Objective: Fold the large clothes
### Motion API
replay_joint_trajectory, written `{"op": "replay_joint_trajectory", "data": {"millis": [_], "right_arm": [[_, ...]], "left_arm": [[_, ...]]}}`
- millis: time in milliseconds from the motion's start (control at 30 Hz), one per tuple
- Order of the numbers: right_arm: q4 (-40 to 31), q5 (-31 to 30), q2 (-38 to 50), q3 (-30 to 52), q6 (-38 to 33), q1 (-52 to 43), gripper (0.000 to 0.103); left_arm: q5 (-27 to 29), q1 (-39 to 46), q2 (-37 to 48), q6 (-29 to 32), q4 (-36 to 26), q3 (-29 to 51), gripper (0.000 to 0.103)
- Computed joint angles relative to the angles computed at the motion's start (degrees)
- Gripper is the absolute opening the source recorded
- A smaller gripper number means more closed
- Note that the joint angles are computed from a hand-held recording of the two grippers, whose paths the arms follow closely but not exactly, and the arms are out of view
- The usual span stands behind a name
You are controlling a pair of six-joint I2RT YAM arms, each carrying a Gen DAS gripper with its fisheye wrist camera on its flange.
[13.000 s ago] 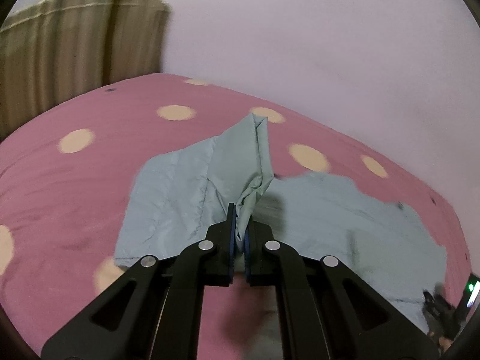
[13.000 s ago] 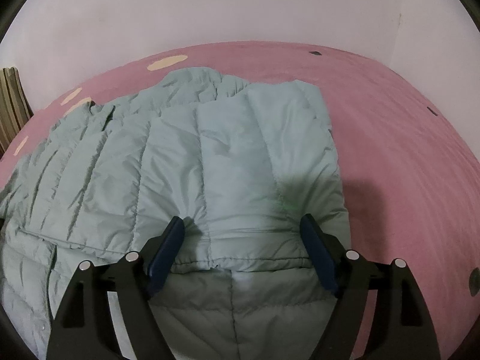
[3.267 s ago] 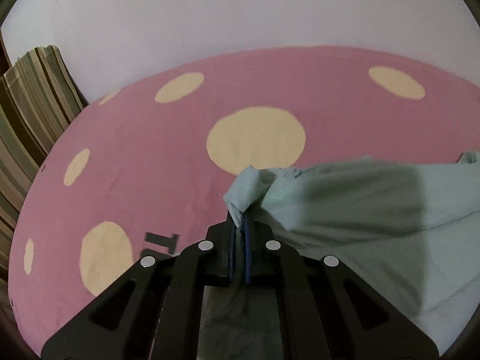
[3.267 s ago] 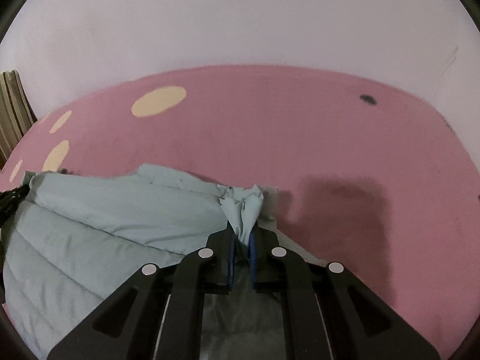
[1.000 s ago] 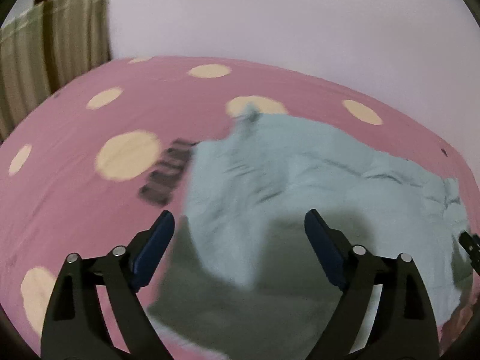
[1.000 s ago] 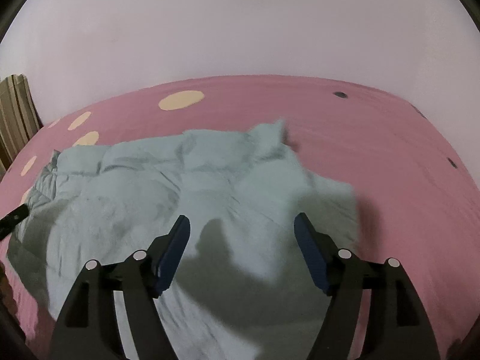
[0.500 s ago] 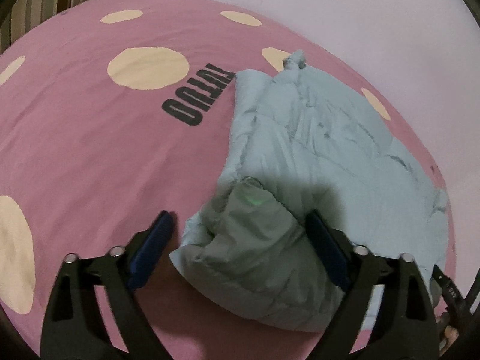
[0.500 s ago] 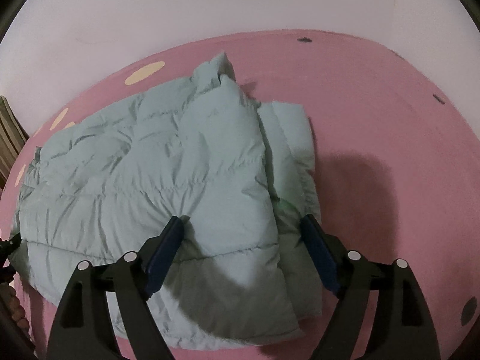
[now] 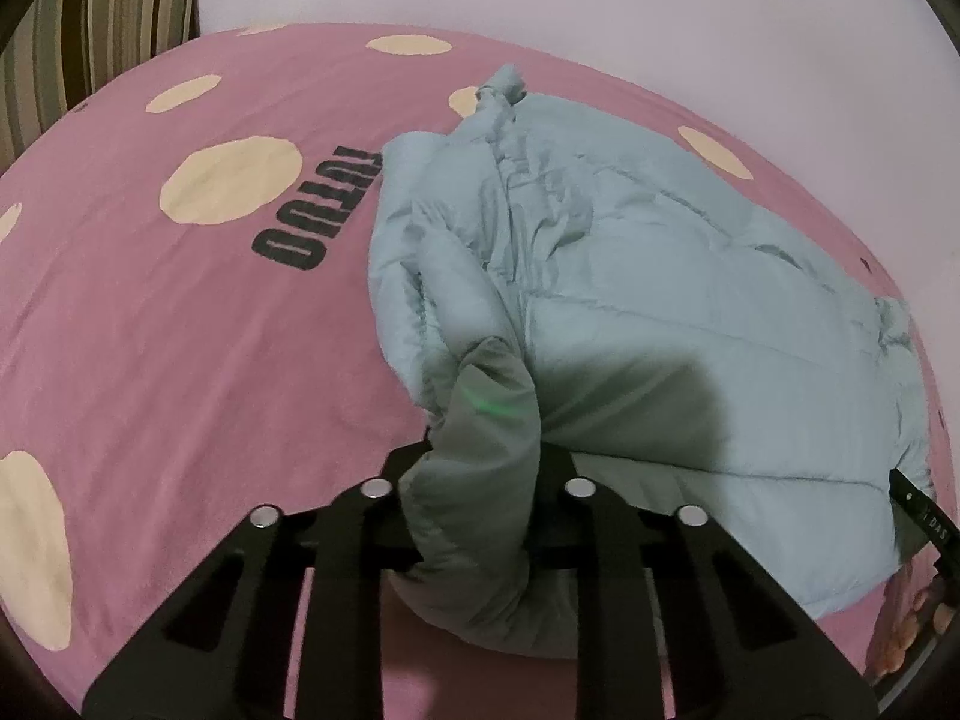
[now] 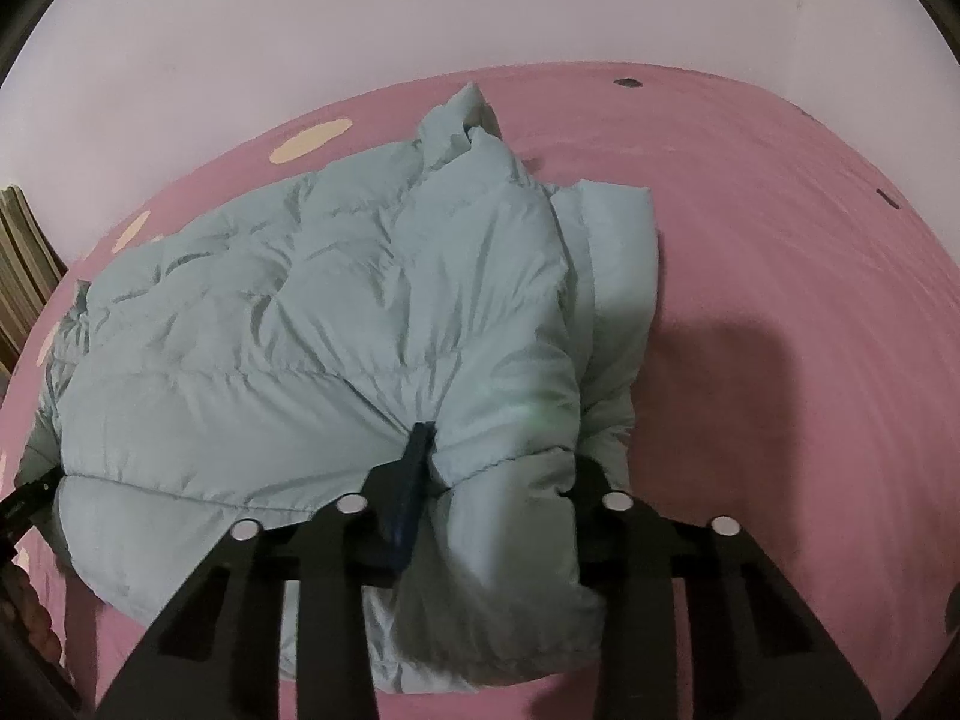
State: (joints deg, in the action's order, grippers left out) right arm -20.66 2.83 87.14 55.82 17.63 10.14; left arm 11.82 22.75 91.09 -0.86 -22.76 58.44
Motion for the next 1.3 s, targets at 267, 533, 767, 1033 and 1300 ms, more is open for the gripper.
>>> {"op": "replay_joint_trajectory", "data": {"millis": [267,533,767,1033,1300], "right_arm": [[0.04,-0.86,-3.19,-1.34,1.14,0.22,0.014],[-3.19,-4.03,-11.72,-5.55,2.05,-0.25,0.011],[-13.45,-5.7,-29.43,-12.63,3.24,2.1,0.011],[-31.42,-5.08,-51.61,-18.17,10.14,8.77,0.011],[-41.92,9.64,-61.55,-20.79,27.92,33.61,0.011]], "left_arm": [[0.95,1.01,-2.66,0.28,-0.65,-1.24,0.014],[3.69,4.61,-8.88,2.56,-5.04,-3.82,0.013],[10.29,14.26,-19.15,10.91,-15.33,-7.3,0.013],[19.76,34.89,-29.06,32.78,-34.0,-10.18,0.013],[23.79,56.85,-27.29,57.25,-48.36,-10.19,0.014]]}}
